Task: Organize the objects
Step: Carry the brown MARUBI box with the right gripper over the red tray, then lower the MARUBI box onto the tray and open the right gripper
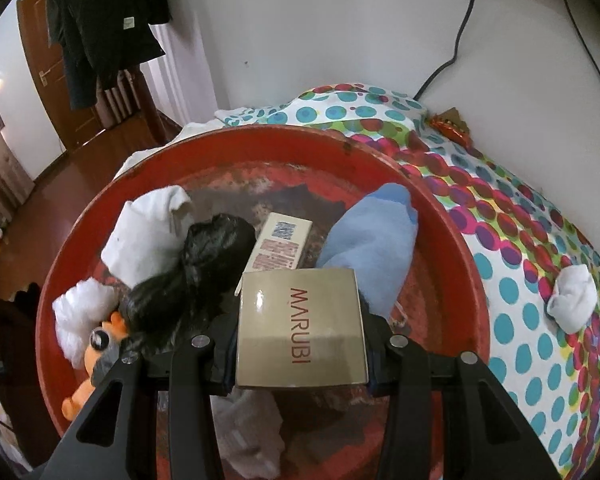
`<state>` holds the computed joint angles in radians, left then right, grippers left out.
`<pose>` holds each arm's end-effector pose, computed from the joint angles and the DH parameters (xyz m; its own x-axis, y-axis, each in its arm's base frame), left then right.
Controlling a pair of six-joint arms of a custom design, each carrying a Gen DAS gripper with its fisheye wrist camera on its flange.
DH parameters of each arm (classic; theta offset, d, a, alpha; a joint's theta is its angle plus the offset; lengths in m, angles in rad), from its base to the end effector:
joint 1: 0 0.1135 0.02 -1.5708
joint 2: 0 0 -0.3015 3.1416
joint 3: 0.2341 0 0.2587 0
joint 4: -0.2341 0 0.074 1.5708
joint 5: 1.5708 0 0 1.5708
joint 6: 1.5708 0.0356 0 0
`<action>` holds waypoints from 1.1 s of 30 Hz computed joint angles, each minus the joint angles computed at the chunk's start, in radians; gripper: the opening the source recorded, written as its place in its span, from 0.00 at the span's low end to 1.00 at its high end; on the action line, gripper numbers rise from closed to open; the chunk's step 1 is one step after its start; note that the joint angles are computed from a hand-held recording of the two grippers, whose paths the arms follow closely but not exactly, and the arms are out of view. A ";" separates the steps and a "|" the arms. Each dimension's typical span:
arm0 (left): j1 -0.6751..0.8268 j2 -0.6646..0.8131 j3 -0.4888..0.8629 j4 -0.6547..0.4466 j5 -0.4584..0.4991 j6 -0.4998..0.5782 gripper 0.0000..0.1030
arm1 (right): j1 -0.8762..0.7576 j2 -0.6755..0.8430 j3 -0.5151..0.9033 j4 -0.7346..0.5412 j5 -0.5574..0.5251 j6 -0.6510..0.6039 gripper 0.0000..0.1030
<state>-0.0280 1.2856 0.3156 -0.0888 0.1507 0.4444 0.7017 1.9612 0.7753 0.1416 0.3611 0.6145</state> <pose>0.1802 -0.0104 0.1340 -0.7433 0.4460 -0.4986 0.4660 0.8799 0.0925 0.2668 0.2091 0.0888 -0.8095 0.0220 -0.5867 -0.0019 0.9992 0.0401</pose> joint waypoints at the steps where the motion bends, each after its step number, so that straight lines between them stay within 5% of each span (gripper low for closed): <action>1: 0.003 0.004 0.002 0.001 0.001 0.000 0.59 | 0.001 0.002 0.005 0.001 -0.003 -0.003 0.41; 21: -0.028 0.023 0.000 -0.004 -0.007 -0.022 0.59 | 0.047 -0.126 -0.079 -0.006 0.041 0.027 0.53; 26: -0.046 0.039 -0.008 0.012 -0.016 -0.031 0.59 | 0.064 -0.256 -0.186 -0.011 0.102 0.063 0.63; 33: -0.081 0.068 -0.027 0.055 -0.053 -0.038 0.59 | -0.030 -0.446 -0.435 -0.013 0.130 0.125 0.64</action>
<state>-0.1090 1.3540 0.2888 -0.0334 0.0980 0.4060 0.6721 1.5153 0.3400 0.1285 0.4912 0.7392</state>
